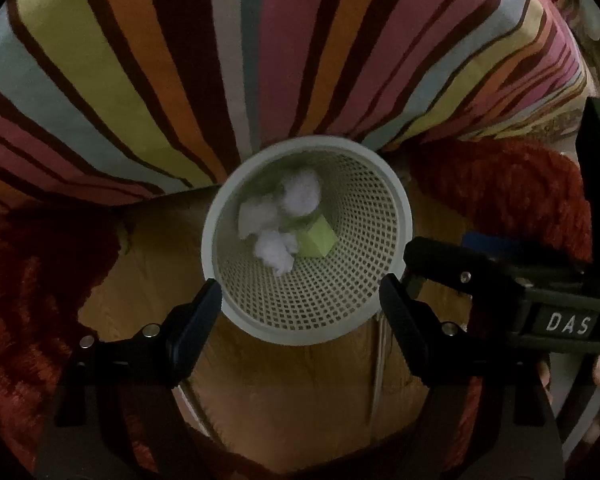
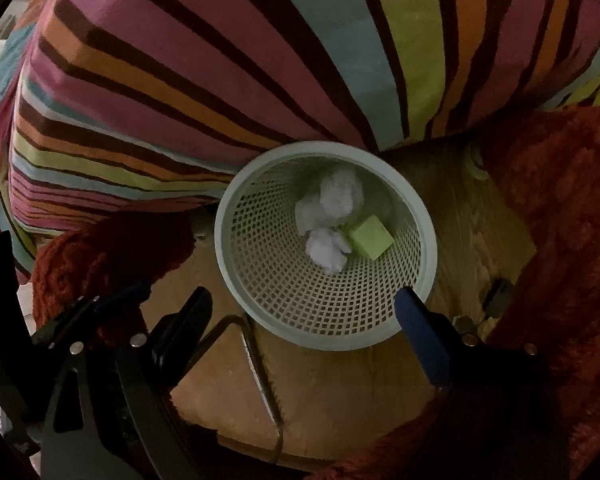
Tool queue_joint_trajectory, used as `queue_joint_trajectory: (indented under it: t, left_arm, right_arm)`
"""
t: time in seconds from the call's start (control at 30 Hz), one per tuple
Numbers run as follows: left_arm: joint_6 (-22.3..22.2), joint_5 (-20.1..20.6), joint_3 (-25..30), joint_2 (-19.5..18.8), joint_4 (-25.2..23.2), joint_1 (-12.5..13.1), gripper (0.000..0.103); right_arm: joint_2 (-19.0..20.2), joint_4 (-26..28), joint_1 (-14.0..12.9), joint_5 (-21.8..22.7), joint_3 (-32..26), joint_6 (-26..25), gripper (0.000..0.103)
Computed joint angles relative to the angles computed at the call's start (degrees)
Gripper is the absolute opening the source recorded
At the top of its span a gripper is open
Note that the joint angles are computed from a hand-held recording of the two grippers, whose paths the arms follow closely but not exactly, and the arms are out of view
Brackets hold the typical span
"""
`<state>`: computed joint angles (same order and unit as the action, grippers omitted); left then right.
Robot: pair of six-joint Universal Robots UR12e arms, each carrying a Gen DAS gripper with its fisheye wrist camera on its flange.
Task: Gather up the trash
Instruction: 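Open both grippers to drop the tissues into the wastebasket, then move both grippers back toward the remaining items on the bed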
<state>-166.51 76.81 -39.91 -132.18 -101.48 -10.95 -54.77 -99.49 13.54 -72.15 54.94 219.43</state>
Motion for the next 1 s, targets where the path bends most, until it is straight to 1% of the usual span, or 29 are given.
queue_joint_trajectory:
  t: [0.13, 0.23, 0.27, 0.3, 0.33, 0.5, 0.63, 0.73, 0.87, 1.0]
  left_arm:
    - [-0.5, 0.0, -1.2, 0.8, 2.4, 0.1, 0.079]
    - [-0.8, 0.4, -2.1, 1.4, 4.0, 0.2, 0.079]
    - [-0.8, 0.6, -2.6, 1.7, 4.6, 0.2, 0.079]
    - [-1.0, 0.7, -3.0, 2.0, 5.4, 0.2, 0.079]
    - [-1.1, 0.9, -3.4, 2.3, 6.2, 0.2, 0.079]
    - [-1.9, 1.5, -5.2, 3.6, 9.9, 0.4, 0.079]
    - [-2.7, 1.8, -6.2, 4.4, 12.5, 0.6, 0.079]
    - [-3.3, 1.8, -6.8, 4.9, 14.5, 0.8, 0.079]
    - [-3.7, 1.7, -7.8, 5.6, 17.0, 0.8, 0.079]
    - [-3.9, 1.9, -8.6, 6.3, 20.3, 0.9, 0.079]
  right_arm:
    - [0.0, -0.8, 0.4, -1.7, -0.3, -1.1, 0.088]
    - [-0.3, -2.5, 0.7, -3.0, 0.1, -1.3, 0.089]
    - [-0.5, -3.2, 0.8, -3.5, 0.5, -1.2, 0.090]
    - [-0.7, -4.2, 0.9, -4.0, 0.8, -1.2, 0.094]
    - [-1.0, -5.2, 0.9, -4.6, 1.2, -1.2, 0.095]
    - [-2.3, -10.0, 1.2, -7.3, 2.8, -1.7, 0.095]
    - [-3.1, -13.6, 1.6, -10.3, 3.7, -2.6, 0.095]
    - [-3.2, -14.2, 2.0, -12.3, 3.4, -3.7, 0.095]
    - [-3.1, -14.7, 2.4, -13.9, 3.0, -4.7, 0.095]
    - [-3.6, -17.6, 2.8, -16.3, 3.6, -5.4, 0.095]
